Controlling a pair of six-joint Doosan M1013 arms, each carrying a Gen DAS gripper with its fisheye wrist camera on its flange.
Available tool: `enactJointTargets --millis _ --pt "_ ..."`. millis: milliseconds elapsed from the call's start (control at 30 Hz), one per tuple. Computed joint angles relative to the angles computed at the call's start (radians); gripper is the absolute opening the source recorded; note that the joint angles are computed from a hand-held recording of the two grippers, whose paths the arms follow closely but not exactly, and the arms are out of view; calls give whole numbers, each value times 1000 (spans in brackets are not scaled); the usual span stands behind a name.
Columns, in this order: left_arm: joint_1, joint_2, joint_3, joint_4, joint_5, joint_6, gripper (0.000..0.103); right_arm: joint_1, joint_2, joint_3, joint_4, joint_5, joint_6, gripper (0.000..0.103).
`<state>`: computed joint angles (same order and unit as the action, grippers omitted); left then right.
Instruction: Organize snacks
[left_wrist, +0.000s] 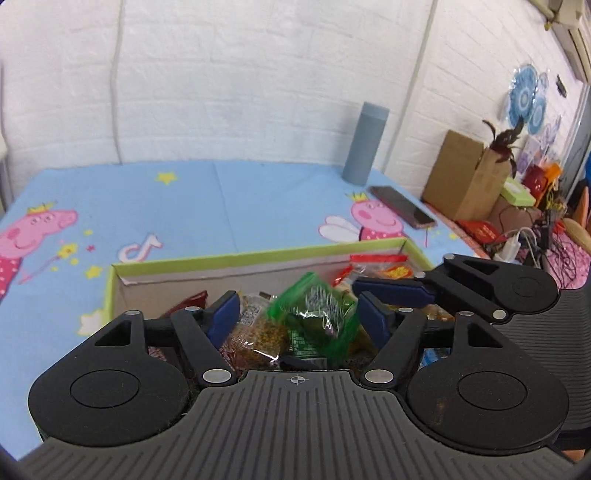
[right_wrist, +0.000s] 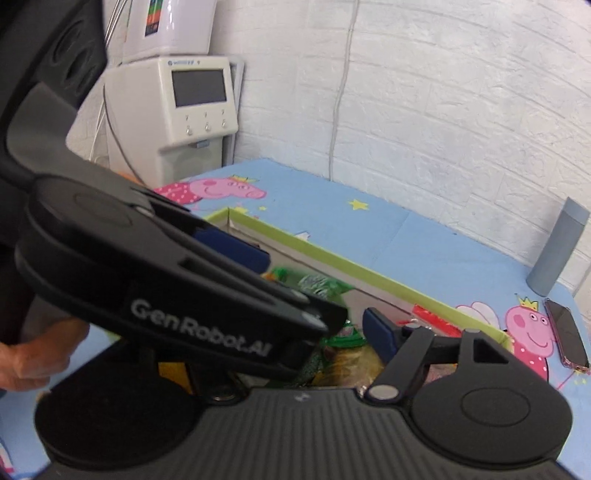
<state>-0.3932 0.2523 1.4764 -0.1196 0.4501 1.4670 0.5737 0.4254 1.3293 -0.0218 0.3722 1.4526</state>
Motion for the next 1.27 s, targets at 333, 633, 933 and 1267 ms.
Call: enactJointTargets --millis 333,633,933,1267 --pt "-99 -199 202 473 -77 -495 71 53 -242 322 -639 -121 836 80" --pt "-243 -366 396 750 -30 -835 78 190 -414 564 -1223 13 1726 81" --pt "-441 -479 591 1072 112 -1242 73 408 -463 648 -1371 393 2052 81" --pt "-593 -551 669 1202 227 -1444 56 560 -476 697 -1371 603 2079 81"
